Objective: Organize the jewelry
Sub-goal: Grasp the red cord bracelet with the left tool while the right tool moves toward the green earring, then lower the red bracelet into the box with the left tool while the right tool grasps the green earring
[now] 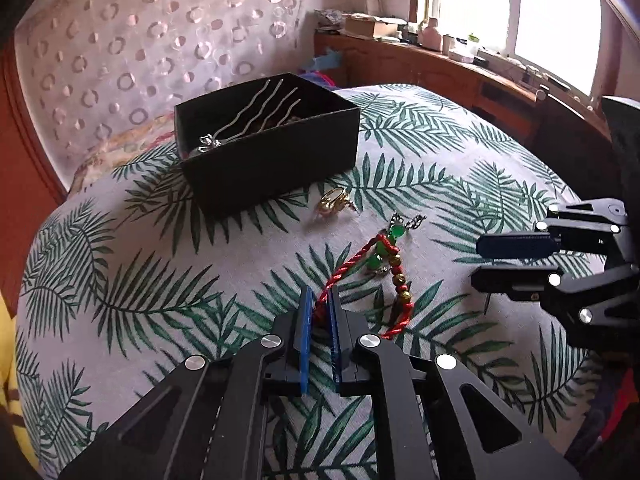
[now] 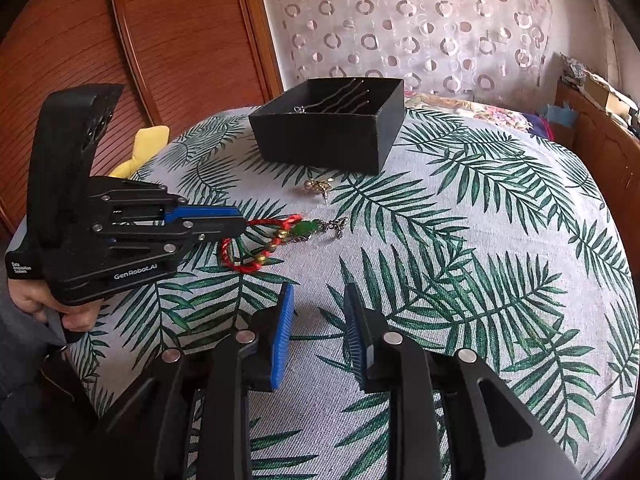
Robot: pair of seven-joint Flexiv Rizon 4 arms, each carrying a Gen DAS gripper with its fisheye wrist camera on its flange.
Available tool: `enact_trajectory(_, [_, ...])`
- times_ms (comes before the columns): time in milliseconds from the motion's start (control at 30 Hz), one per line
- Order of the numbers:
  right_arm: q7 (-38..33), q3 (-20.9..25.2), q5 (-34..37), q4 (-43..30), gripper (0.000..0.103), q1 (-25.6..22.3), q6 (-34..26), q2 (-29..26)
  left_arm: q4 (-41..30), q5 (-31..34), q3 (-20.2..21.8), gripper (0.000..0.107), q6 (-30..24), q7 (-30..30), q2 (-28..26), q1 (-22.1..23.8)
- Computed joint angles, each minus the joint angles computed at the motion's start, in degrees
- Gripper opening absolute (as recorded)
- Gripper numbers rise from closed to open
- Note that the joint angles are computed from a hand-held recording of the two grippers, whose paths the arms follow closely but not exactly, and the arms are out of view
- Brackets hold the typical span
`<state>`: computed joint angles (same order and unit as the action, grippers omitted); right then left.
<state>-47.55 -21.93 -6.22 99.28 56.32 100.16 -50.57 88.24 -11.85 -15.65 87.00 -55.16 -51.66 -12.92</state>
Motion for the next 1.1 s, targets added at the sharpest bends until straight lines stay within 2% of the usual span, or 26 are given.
enact_trajectory(67, [0.07,-0.41,0.11,0.08,0.028,0.4,-0.07,-0.01,0.53,0.11,0.5,0.006,0.75,-0.45,0.29,-0.12])
enact_trajectory(367, [-0.06,-1.83,-1.69,-1.14,0.028,0.71,-1.99,0.35,6.1,0.38,-7.75,0.006,7.39,-0.92,1.96,7.42])
enact_trajectory(700, [0.17,2.01,-7.71,-5.26,0.028,-4.5,-6.43,0.03,8.61,3.78,-12.31,0.006,11.67,-3.98,2.79,12.14])
enact_trajectory(1100, [0.42,6.04,-13.12,-7.02,0.028,-8.41,-7.95,-0.34,10.19,8.15,-16.35,0.006,13.42,-6.63,2.64,16.55])
